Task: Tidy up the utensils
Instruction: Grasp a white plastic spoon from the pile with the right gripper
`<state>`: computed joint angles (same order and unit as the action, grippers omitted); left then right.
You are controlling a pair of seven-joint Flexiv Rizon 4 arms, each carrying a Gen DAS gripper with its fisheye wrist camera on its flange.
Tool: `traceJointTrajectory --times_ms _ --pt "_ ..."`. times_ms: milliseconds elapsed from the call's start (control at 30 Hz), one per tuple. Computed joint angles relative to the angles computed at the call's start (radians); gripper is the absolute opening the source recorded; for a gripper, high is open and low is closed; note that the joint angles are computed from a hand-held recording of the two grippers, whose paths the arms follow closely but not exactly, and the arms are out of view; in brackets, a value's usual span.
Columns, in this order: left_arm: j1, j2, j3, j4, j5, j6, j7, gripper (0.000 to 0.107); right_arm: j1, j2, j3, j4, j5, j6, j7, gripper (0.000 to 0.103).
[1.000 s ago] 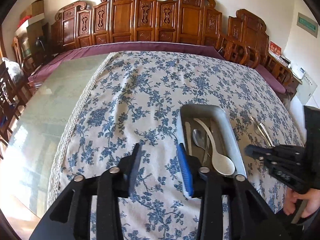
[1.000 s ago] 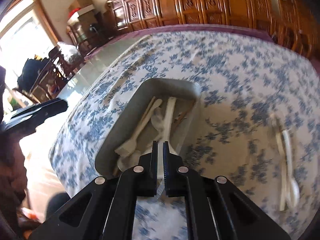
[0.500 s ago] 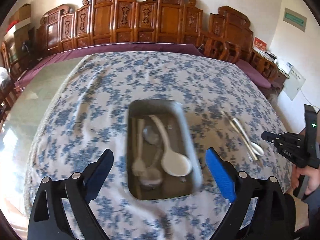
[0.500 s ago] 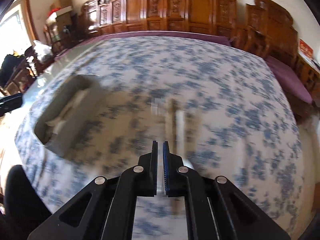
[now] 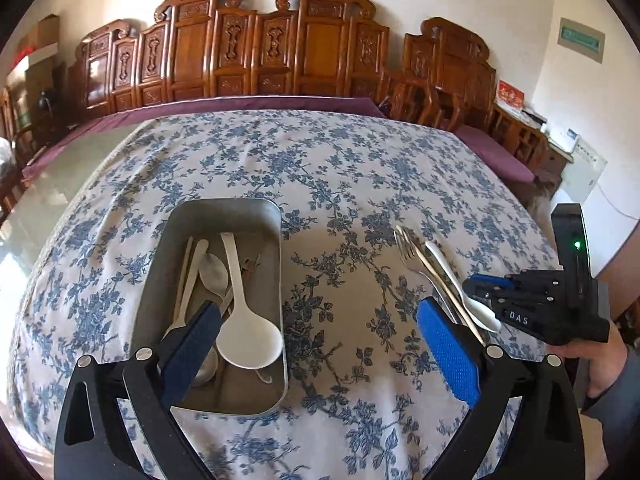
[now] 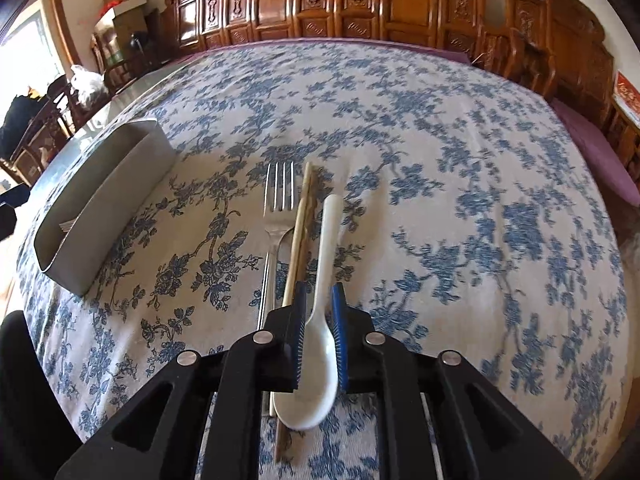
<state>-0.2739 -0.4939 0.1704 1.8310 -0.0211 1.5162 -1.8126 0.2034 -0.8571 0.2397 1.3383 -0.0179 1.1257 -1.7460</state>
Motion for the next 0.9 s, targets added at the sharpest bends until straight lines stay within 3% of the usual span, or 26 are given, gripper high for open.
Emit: traceJointTrajectory --times_ms 233,433,500,667,900 --pt "-0.032 -0.051 0.005 -0.056 0.005 -0.046 -0.035 0.095 -0.036 0.001 0.019 0.001 0.019 -0.035 -0.041 0.014" --pt "-0.036 -0.101 -0.034 -0.131 0.012 -0.098 -0.016 0.095 -0.062 0.031 0.027 0.049 0.036 -0.019 -0.114 0.008" --pt "-0.027 -0.126 -0.064 -0.168 0.004 -0.125 0.004 0.095 -0.062 0.043 0.018 0.062 0.034 -0.012 -0.124 0.001" --pt "-0.025 -0.182 -0.098 -0.255 -0.01 -0.183 0.037 0.078 -0.089 0.052 0.025 0.074 0.053 -0.022 -0.146 0.0" --pt "-0.04 -0.247 -0.09 -0.344 -0.02 -0.233 0.017 0.075 -0.138 0.047 0.079 0.051 0.147 -0.002 -0.185 0.002"
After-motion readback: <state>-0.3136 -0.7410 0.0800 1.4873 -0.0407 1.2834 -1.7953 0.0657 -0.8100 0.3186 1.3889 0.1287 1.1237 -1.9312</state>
